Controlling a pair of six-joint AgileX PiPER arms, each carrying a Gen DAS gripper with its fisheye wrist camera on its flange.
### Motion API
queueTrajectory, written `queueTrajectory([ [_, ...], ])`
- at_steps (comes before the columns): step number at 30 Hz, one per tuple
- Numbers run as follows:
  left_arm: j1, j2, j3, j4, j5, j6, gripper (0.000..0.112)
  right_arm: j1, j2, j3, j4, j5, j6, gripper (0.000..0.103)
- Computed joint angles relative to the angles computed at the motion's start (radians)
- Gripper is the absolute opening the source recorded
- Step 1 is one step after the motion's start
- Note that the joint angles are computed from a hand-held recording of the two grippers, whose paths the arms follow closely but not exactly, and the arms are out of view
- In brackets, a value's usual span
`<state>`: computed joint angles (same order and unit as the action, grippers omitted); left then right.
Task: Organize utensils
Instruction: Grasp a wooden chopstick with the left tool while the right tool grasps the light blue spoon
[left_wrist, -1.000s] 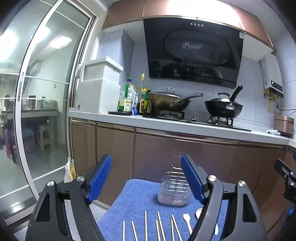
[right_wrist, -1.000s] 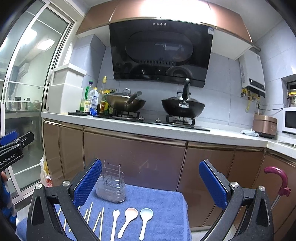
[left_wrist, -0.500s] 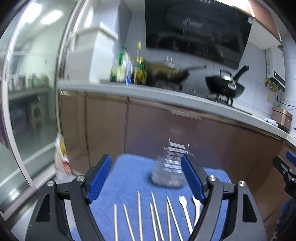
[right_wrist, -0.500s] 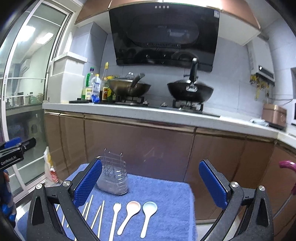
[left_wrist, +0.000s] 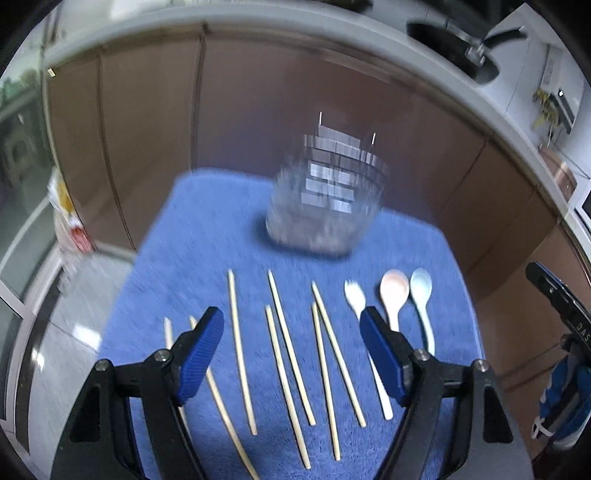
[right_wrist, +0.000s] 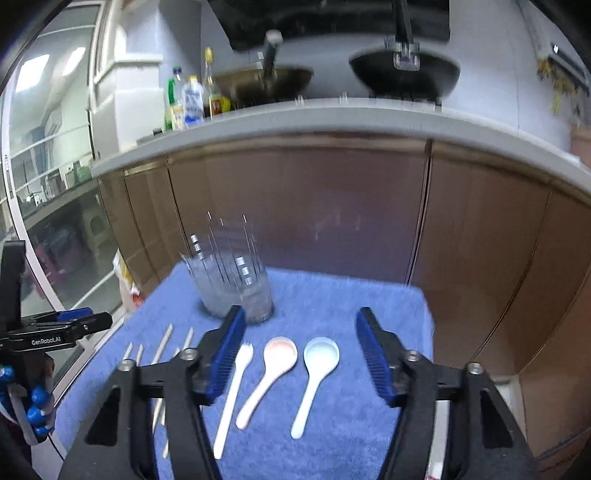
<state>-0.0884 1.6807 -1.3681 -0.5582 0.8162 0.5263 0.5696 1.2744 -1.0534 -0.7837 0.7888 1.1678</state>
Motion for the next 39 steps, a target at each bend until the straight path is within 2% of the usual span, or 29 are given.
queueTrajectory([
  [2, -0.016, 0.080, -0.056, 0.027, 0.041, -0.036, 0.065, -0.067, 0.011, 0.030, 0.083, -0.079, -0.060, 0.046],
  [5, -0.023, 0.186, -0.141, 0.049, 0.102, -0.083, 0.056, -0.186, 0.054, 0.086, 0.280, -0.213, -0.214, 0.040],
  [8, -0.029, 0.254, -0.186, 0.068, 0.135, -0.122, 0.049, -0.249, 0.101, 0.111, 0.409, -0.277, -0.332, 0.038],
  [14, -0.045, 0.376, -0.315, 0.123, 0.199, -0.206, 0.037, -0.323, 0.179, 0.148, 0.547, -0.357, -0.463, 0.035],
  [18, -0.056, 0.419, -0.367, 0.158, 0.225, -0.237, 0.028, -0.352, 0.211, 0.148, 0.604, -0.374, -0.520, 0.035],
  [29, -0.122, 0.543, -0.537, 0.282, 0.295, -0.332, 0.017, -0.389, 0.265, 0.116, 0.703, -0.370, -0.653, 0.034],
  [34, -0.151, 0.585, -0.622, 0.334, 0.337, -0.371, 0.011, -0.452, 0.323, 0.063, 0.903, -0.366, -0.886, 0.034],
  [39, -0.162, 0.613, -0.666, 0.351, 0.353, -0.394, 0.007, -0.531, 0.409, -0.043, 1.105, -0.300, -1.125, 0.035],
])
